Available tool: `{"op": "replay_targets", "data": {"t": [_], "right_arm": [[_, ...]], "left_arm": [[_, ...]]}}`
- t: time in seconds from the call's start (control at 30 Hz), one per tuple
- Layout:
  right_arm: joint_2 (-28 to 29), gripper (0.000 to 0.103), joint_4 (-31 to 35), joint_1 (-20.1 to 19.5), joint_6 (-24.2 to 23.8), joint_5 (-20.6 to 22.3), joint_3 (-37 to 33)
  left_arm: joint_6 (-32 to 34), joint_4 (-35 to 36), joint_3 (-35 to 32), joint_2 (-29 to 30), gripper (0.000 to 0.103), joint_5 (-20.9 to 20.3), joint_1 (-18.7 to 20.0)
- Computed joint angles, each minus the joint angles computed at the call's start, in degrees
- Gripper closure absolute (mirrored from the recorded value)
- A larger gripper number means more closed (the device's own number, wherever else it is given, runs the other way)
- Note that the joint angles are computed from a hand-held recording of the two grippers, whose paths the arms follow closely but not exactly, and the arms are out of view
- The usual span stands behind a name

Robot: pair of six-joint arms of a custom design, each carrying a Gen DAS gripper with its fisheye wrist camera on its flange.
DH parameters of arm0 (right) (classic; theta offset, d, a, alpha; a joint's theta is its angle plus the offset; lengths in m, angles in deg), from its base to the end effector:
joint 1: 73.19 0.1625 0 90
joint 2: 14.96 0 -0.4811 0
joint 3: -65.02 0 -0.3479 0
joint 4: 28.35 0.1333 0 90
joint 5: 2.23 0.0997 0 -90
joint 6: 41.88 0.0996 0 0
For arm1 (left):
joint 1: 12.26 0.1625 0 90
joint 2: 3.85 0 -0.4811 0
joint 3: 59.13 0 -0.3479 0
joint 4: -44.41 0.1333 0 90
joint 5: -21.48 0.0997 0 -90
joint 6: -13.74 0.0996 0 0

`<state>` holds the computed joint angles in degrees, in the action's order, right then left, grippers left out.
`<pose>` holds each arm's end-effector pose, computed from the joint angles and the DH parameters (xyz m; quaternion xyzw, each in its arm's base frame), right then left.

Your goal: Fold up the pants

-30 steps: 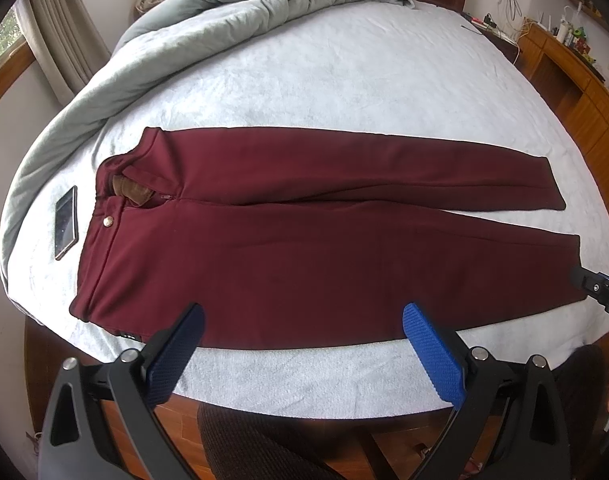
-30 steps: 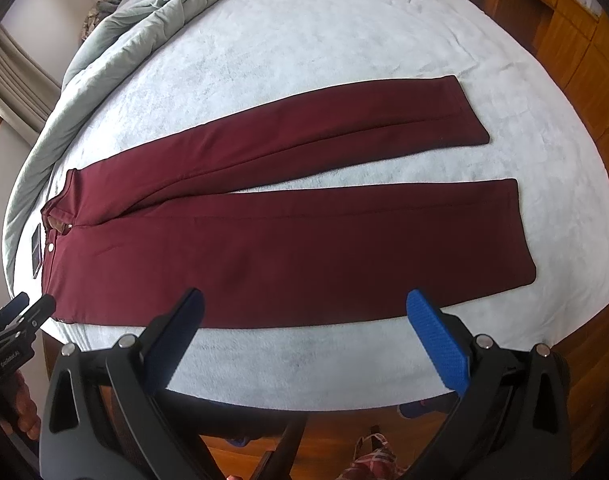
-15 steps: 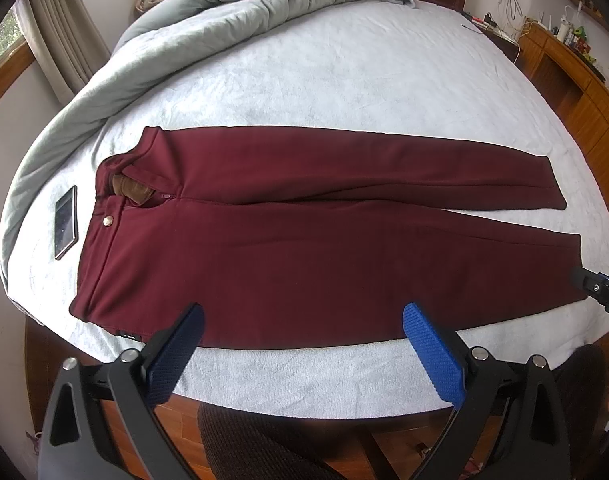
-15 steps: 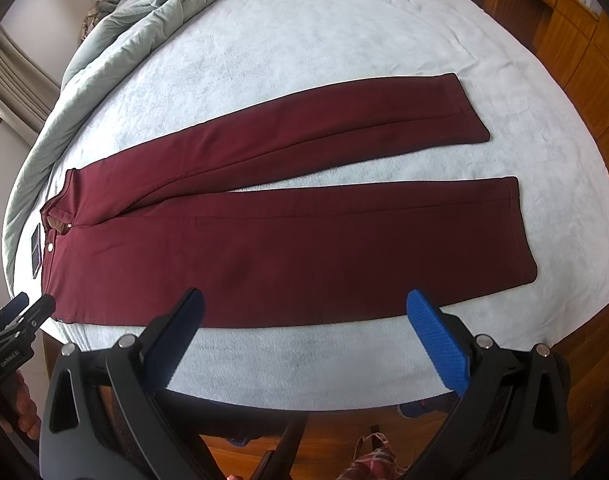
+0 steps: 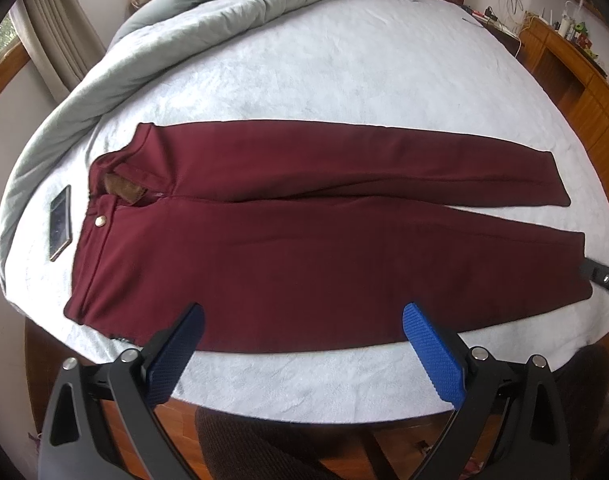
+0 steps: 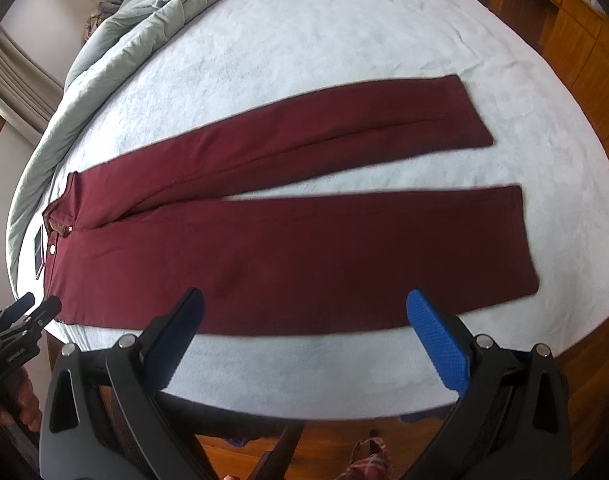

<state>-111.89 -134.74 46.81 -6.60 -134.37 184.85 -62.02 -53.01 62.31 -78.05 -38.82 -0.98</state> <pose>0.2341 -0.2726 0.4200 -0.0225 -0.9316 0.1490 0.3308 -0.3451 -0.2551 0.2397 0.1107 0.9063 -0.1623 0.3743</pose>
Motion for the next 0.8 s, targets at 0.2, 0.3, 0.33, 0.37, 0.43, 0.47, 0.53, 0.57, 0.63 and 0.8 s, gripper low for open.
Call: {"op": "replay_targets", "data": {"t": [0.2,0.3,0.33,0.37,0.43,0.47,0.53,0.57,0.63,0.8], "right_arm": [[-1.39,0.002,-8.77,-14.94,-18.00,-3.77,-5.78],[2.03,0.002,-13.25,-24.86,-29.54,-1.13,-10.39],[3.84,0.002,-14.36,-27.84,-32.42,-0.45,-12.22],[4.93,0.002,-15.31,-30.17,-34.54,0.60,-13.52],[8.32,0.003,-16.18,-34.89,-36.98,2.80,-17.04],[9.52,0.003,-16.25,-36.46,-37.81,3.55,-18.28],[11.90,0.003,-16.02,-38.88,-39.56,5.20,-20.55],[13.26,0.003,-16.44,-40.29,-40.91,6.09,-21.53],[14.83,0.002,-16.38,-41.82,-41.97,7.05,-22.48],[15.01,0.013,-21.17,-41.51,-51.24,5.71,-19.74]], "left_arm": [[8.77,-12.93,-1.43,5.16,0.004,3.15,6.69],[14.07,-21.96,-3.17,10.64,0.004,4.16,11.12],[15.72,-25.10,-3.75,12.70,0.004,4.79,12.40],[17.15,-27.34,-4.85,15.05,0.004,5.35,13.65],[20.61,-31.68,-6.72,18.73,0.004,5.02,15.77],[21.59,-32.58,-8.07,20.65,0.004,5.21,16.77],[24.44,-34.75,-10.27,23.99,0.004,5.60,18.61],[25.46,-35.17,-11.36,25.21,0.004,5.58,19.47],[28.24,-37.92,-12.77,27.28,0.004,5.30,21.09],[34.06,-42.45,-15.98,30.94,0.004,2.11,24.84]]}}
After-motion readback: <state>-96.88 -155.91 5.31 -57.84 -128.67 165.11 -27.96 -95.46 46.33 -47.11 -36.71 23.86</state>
